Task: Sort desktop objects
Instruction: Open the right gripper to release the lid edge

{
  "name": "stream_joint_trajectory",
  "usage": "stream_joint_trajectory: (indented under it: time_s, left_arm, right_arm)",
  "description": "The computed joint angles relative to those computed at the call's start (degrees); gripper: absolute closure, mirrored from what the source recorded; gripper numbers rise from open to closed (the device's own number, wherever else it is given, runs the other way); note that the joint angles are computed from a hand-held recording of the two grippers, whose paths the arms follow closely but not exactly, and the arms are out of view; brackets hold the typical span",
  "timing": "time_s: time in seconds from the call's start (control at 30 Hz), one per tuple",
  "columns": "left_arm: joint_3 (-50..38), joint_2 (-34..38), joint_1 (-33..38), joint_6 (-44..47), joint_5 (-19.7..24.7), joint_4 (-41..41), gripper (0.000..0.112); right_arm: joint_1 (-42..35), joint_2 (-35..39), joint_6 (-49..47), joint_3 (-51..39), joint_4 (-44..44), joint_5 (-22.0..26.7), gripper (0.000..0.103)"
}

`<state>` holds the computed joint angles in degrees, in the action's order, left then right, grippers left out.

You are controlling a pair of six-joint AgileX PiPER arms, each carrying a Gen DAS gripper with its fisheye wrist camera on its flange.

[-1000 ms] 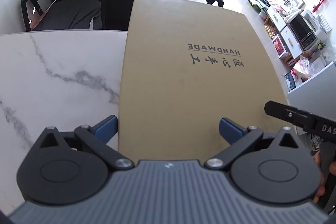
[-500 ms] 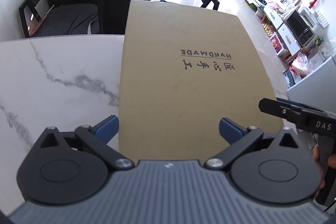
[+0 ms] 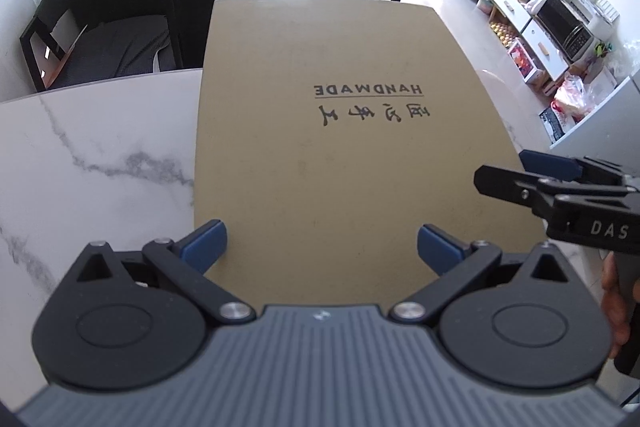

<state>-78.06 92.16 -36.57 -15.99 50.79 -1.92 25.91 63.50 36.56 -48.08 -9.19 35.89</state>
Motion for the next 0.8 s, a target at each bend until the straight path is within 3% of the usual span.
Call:
stream_joint_trajectory:
  time_s: [0.33,0.5,0.63,0.8]
  left_arm:
    - [0.05,0.16,-2.28,-2.1,0.55,3.21,0.009]
    - [-0.39,0.03,-0.18,0.0,0.59,-0.85,0.009]
    - [-1.29,0.48,-0.22,-0.45,0.94,0.18,0.009]
    - [-3.66,2.15,-0.38,-0.61,1.26,1.42,0.009]
  right_arm:
    - [-2.98,1.5,-4.6,1.45,4.83,-0.74,0.025]
    - [-3.45,1.3,-5.33,0.25,4.49,0.81,0.029]
    - [-6.65,1.24,-11.11,-1.46,8.25,-0.31,0.039]
    - [-9.3,6.05,-18.41,-6.39,11.37,-1.23,0.041]
